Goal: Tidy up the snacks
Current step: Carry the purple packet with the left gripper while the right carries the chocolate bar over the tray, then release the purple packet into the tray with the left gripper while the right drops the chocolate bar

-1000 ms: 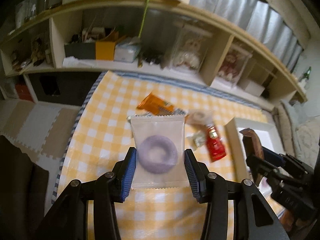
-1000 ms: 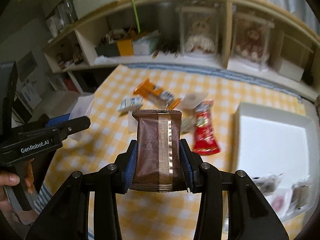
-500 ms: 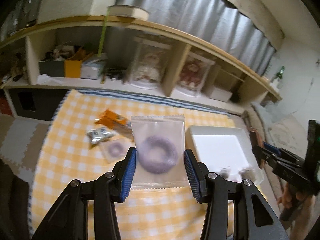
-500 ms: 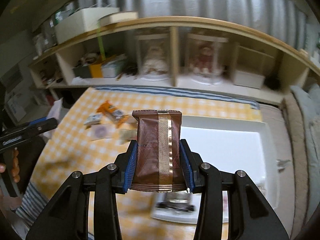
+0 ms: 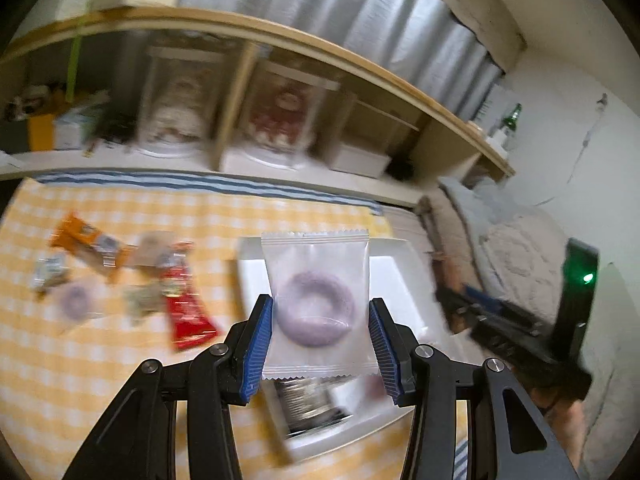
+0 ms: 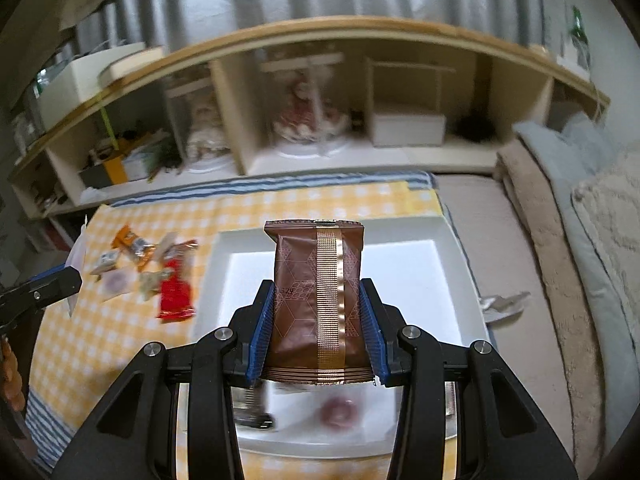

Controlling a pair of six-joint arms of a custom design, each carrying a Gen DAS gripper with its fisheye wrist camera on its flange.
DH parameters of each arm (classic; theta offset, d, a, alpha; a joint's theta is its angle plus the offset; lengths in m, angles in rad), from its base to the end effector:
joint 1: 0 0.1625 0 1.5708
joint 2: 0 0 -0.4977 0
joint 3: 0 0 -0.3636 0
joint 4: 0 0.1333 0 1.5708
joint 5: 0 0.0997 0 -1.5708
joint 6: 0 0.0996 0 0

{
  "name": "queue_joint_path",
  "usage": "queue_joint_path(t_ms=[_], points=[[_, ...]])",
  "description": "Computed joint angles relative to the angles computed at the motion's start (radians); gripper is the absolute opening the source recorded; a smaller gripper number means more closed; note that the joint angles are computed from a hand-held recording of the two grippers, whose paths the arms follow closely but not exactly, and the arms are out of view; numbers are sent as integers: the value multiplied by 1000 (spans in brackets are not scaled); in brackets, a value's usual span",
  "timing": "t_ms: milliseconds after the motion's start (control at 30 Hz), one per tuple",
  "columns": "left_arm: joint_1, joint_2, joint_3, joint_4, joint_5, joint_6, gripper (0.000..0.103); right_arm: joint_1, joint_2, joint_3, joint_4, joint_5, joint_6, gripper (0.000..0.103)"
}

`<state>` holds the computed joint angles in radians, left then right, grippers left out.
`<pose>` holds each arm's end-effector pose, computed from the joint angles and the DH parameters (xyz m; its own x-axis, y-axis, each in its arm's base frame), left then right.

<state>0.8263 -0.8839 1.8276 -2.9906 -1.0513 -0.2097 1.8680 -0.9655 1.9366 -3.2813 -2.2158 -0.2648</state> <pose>-0.3109 -0.6072 0.2218 -0.9006 0.2756 -0.3362 0.4241 0.7269 -0.5401 0.2505 -0.5672 0.2800 -0.7953 -0.0369 0.6051 -0.4398 0.7220 -0.5341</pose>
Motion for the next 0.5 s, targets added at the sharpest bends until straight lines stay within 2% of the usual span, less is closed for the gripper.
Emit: queue_joint_path(t_ms=[167, 300, 500], points=[[35, 136, -128, 30, -96, -24, 47, -64, -18, 7, 10, 6, 7, 42], [73, 251, -265, 88, -170, -55, 47, -119, -37, 13, 25, 22, 44, 42], [122, 403, -477, 212, -227, -92, 47, -188, -49, 11, 51, 60, 82, 42]])
